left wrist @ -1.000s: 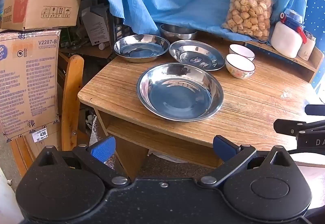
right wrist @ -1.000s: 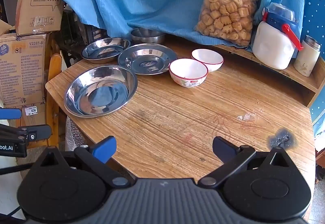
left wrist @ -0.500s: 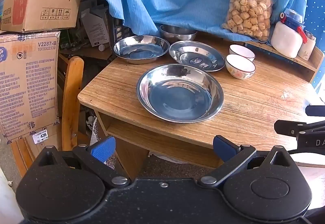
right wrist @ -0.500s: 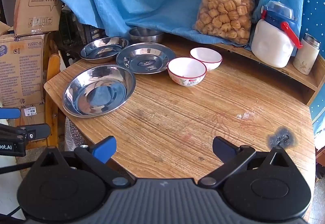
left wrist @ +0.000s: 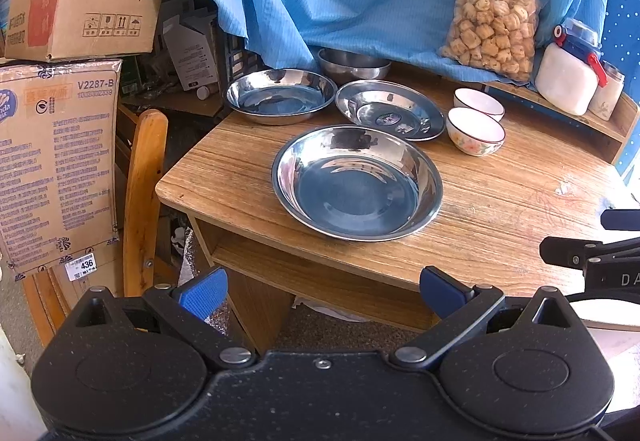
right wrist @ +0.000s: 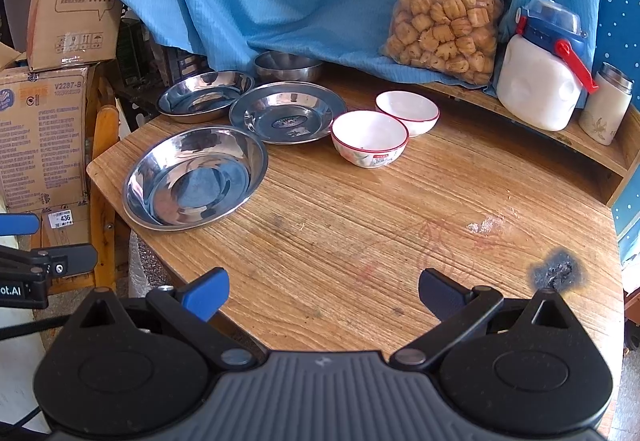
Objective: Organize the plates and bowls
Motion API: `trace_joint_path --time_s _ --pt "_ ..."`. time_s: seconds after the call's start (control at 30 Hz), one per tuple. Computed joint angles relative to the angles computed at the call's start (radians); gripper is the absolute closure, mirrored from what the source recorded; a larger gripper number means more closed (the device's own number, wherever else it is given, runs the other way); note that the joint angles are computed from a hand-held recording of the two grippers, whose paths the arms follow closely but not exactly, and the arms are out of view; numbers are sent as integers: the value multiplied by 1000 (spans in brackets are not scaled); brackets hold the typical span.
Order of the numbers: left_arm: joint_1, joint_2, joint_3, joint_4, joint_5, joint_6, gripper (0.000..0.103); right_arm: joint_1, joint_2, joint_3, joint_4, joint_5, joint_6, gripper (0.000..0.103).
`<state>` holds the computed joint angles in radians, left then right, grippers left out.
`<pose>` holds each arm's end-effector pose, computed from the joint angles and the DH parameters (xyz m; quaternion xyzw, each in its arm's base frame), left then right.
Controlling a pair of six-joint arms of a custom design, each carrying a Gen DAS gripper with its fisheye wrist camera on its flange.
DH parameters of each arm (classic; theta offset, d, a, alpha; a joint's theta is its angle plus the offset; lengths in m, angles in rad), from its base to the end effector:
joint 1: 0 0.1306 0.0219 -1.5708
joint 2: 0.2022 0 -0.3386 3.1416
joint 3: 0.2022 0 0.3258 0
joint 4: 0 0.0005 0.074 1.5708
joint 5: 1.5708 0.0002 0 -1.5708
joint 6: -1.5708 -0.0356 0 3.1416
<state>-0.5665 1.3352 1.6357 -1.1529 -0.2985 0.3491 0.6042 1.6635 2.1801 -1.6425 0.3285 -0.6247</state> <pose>0.3367 -0.2024 0.4840 0.0485 0.9260 -0.0288 0.3733 0.3769 0.2456 0.5182 0.0459 0.9618 -0.0048 0.2698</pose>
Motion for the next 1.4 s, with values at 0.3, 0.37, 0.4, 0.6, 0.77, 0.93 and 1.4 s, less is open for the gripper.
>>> trace_joint_path --time_s 0.3,0.37,0.4,0.6,0.77,0.93,1.4 --pt "4 0 -2 3 11 2 1 -2 1 2 -8 -2 -4 0" --pt "6 -1 -2 4 12 1 1 -4 2 4 -9 -3 -6 0" --pt "8 -1 -2 5 13 1 1 -5 2 5 -9 -5 -5 0" --pt "10 -2 -4 8 13 -2 1 -7 2 5 -8 -5 -2 0" --pt "11 2 2 3 12 -1 1 -8 3 7 -10 -7 -4 0" --pt "14 8 11 0 9 -3 1 -10 6 9 -8 -9 -6 0" --pt "10 23 26 4 -8 -6 1 -25 10 7 3 -24 6 0"
